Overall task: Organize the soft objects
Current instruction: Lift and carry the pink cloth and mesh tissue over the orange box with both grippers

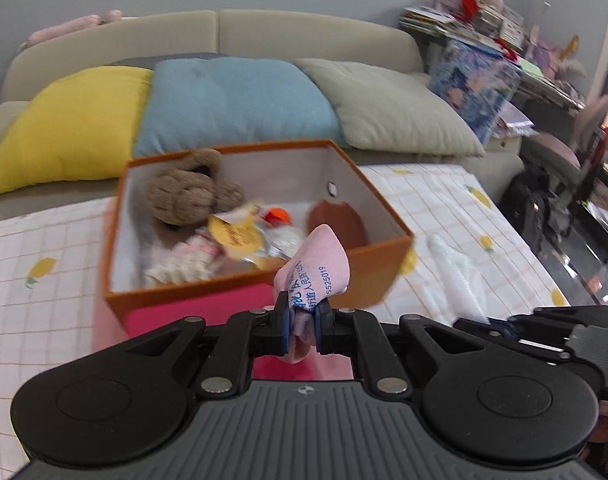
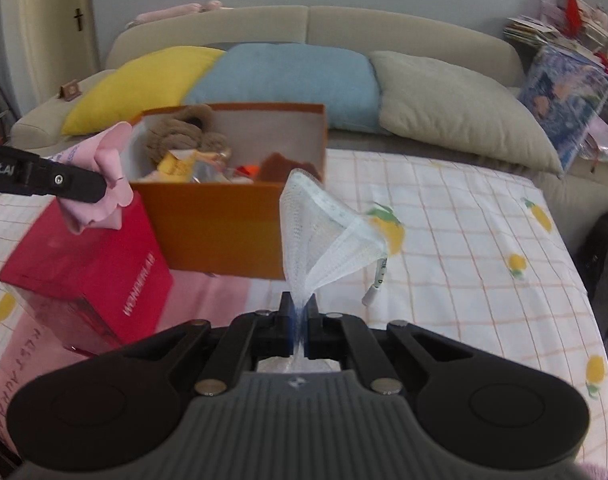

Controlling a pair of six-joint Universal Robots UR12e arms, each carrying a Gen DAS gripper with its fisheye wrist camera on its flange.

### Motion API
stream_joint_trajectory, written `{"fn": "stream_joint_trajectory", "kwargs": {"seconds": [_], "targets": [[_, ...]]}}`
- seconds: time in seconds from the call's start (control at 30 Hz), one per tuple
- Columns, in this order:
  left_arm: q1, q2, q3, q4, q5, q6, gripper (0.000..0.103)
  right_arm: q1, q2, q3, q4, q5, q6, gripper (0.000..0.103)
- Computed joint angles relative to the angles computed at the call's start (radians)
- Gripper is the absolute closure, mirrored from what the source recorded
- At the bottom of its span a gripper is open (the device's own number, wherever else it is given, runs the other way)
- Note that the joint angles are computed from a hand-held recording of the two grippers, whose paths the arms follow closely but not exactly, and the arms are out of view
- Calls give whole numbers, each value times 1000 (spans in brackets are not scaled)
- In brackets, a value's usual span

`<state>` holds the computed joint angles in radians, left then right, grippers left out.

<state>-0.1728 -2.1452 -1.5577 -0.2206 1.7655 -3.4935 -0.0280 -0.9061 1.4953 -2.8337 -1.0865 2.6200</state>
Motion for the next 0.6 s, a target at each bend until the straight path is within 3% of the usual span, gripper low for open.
{"fn": "stream_joint_trajectory", "kwargs": {"seconds": [0.13, 0.37, 0.6], "targets": [[23, 5, 5, -15, 45, 18, 91, 16, 18, -60, 46, 43, -15, 102], [70, -10, 44, -72, 42, 89, 91, 61, 85, -218, 133, 57, -74, 102], [103, -60, 129, -178, 31, 164, 91, 110, 198, -464, 359, 7, -97, 102]]}}
